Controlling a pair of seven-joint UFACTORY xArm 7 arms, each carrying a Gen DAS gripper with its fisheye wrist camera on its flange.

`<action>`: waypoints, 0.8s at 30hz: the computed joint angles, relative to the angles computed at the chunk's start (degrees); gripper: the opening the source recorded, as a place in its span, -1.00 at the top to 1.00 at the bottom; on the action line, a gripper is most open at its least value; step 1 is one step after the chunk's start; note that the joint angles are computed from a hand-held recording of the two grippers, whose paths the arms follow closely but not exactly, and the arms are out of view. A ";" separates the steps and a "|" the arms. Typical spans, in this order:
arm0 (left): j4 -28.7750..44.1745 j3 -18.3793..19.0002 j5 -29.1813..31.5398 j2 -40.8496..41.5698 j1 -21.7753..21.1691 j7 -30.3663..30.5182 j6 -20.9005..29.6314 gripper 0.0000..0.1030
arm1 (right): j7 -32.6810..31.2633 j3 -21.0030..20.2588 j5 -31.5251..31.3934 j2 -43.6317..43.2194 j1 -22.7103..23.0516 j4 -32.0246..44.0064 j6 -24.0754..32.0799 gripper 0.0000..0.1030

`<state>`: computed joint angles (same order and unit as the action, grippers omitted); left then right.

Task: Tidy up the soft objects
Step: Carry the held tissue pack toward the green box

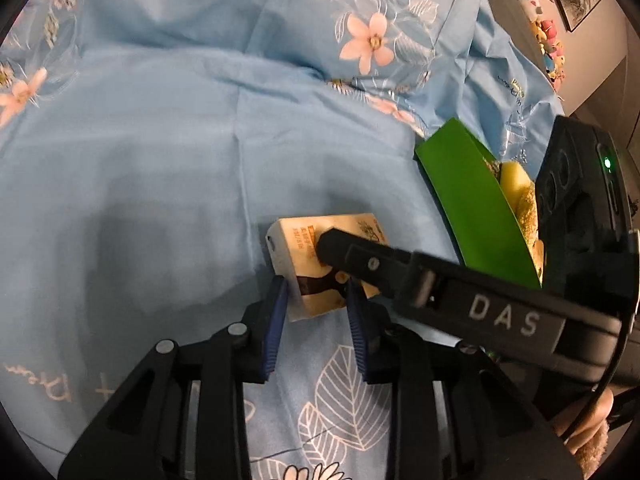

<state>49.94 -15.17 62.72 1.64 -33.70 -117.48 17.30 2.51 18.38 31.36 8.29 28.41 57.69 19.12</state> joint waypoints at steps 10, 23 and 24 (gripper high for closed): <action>0.74 -5.81 3.59 -7.38 -0.75 -0.93 12.83 0.47 | -6.54 0.23 7.87 -9.73 3.80 -6.35 -10.05 -0.16; 1.58 -9.52 7.33 -11.32 -0.44 -2.26 17.35 0.47 | -0.43 -4.14 0.67 -17.09 9.79 -10.86 -16.89 -0.16; 1.59 -9.71 7.65 -11.49 -0.31 -2.35 17.39 0.47 | 1.07 -4.09 -0.86 -17.46 9.72 -11.22 -17.13 -0.16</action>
<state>51.53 -24.88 70.36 -9.85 -34.01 -119.82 34.69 3.58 14.30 30.50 -9.18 38.12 46.47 1.99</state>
